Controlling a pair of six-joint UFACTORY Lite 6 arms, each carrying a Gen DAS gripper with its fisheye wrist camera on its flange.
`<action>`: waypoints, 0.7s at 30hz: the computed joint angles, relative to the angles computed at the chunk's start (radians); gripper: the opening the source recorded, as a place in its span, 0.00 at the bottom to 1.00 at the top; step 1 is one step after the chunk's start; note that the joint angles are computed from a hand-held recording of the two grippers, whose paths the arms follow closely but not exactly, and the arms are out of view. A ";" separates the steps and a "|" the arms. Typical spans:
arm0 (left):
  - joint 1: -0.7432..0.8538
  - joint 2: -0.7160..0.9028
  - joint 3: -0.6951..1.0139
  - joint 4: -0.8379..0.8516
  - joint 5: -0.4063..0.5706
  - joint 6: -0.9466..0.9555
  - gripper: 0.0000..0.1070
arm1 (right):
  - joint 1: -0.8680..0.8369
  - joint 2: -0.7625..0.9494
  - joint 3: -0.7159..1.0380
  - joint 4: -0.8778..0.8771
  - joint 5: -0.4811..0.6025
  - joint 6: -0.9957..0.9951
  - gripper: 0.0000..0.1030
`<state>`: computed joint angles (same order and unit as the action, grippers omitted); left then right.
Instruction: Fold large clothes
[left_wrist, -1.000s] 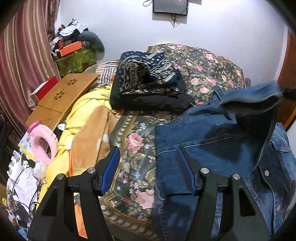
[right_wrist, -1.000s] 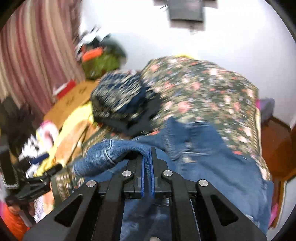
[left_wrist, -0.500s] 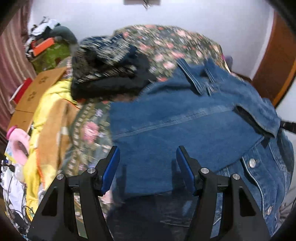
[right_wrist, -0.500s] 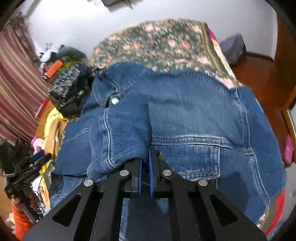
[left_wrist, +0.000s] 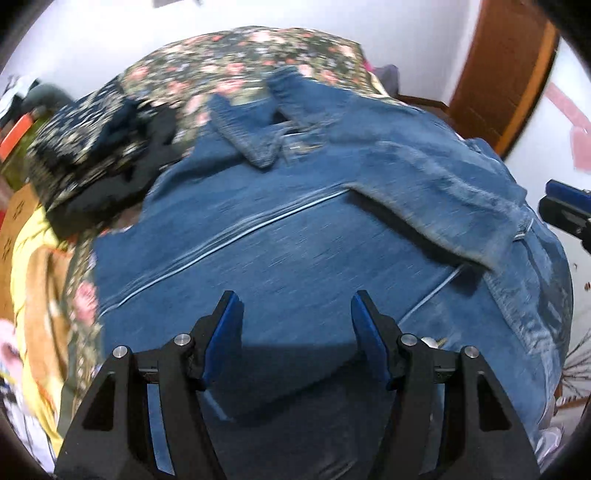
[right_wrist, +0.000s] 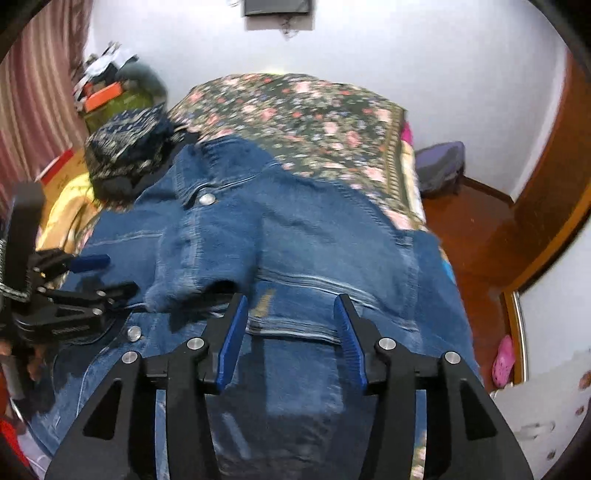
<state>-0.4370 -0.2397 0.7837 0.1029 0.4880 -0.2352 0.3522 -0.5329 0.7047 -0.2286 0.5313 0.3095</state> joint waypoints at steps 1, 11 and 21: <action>-0.024 0.034 0.030 0.023 -0.005 -0.024 0.58 | -0.020 -0.032 -0.009 0.015 0.016 -0.019 0.44; -0.127 0.398 0.542 -0.078 0.081 0.021 0.58 | -0.495 -0.212 -0.083 0.207 0.029 -0.294 0.52; -0.329 0.612 0.902 0.018 0.156 -0.048 0.58 | -1.047 -0.148 -0.105 0.743 0.169 -0.880 0.53</action>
